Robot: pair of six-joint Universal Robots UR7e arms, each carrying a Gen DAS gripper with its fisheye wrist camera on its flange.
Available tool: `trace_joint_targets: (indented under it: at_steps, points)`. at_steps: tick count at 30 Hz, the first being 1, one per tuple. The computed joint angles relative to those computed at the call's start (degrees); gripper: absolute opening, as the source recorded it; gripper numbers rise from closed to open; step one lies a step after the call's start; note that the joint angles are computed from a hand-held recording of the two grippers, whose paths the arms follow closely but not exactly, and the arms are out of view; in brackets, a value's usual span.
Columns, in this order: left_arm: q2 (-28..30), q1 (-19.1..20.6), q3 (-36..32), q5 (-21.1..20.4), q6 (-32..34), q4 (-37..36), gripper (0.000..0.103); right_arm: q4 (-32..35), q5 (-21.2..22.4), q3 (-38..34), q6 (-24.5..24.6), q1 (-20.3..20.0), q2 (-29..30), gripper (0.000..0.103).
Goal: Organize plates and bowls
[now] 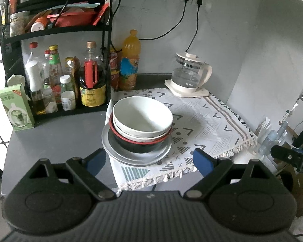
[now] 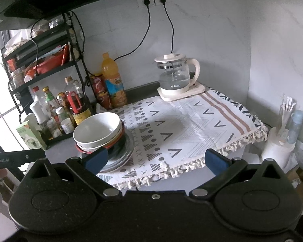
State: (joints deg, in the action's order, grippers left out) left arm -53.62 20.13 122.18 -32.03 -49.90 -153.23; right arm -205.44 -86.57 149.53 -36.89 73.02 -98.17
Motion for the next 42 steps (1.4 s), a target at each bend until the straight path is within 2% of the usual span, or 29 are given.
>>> trace_joint_targets:
  at_steps: [42]
  points:
    - [-1.67,-1.56,1.52,1.73,-2.62,1.76,0.092,0.52,-0.32,1.06,-0.71,0.97,-1.13,0.103]
